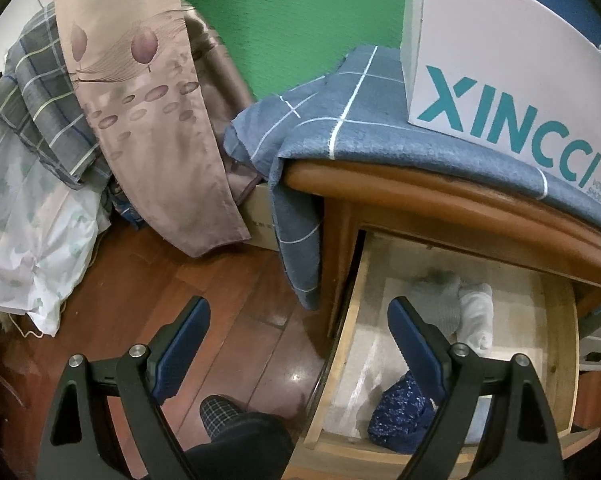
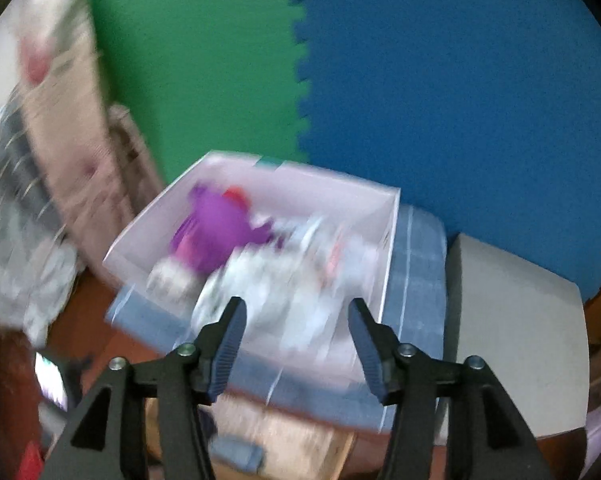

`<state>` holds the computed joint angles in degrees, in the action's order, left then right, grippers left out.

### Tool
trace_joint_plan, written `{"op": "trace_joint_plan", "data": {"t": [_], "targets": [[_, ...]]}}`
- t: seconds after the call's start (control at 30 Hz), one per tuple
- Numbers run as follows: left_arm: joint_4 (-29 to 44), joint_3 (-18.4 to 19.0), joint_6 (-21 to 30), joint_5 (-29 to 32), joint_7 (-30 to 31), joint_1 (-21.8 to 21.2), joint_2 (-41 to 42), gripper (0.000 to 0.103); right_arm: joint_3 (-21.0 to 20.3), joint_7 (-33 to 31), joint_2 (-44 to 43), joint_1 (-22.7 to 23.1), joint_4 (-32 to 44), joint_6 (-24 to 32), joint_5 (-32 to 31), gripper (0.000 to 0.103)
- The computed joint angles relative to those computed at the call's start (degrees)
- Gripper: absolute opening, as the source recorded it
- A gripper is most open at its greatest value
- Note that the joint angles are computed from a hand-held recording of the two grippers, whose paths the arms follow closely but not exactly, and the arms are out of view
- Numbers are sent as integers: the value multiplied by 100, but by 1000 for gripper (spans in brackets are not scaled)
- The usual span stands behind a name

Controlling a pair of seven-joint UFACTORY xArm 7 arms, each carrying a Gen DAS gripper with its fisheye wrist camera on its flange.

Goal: Take underwear out of drawer
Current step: 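Move the right gripper down into the drawer toward the white rolled sock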

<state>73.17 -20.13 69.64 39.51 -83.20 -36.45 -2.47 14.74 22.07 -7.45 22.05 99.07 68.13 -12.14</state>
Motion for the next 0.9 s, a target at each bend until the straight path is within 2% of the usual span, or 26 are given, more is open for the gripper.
{"op": "trace_joint_plan", "data": {"t": [0.17,0.27,0.4,0.53,0.73,0.83,0.9], "targets": [[-43,6,-12,-9,-30,14,-61,89,164,-382,-1068,310,-1651,-73,729,57],[-82,0,-33,-42,-40,44,-99,89,251,-573,-1021,463,-2147,-50,1178,57],[-74,-10,-23,-48,16,65,-90,89,456,-723,-449,658,-2500,-221,1129,57],[-105,-11,-59,-87,0,88,-110,89,519,-752,364,859,-2460,-548,462,57],[-218,-18,-160,-170,-38,155,-223,89,249,-685,1345,1182,-2230,-638,-376,57],[-223,-33,-186,-189,-2,180,-232,89,156,-573,1560,1452,-2387,-867,-1344,59],[-235,-27,-238,-234,58,199,-233,89,100,-653,1747,1576,-2426,-908,-1659,59]]}}
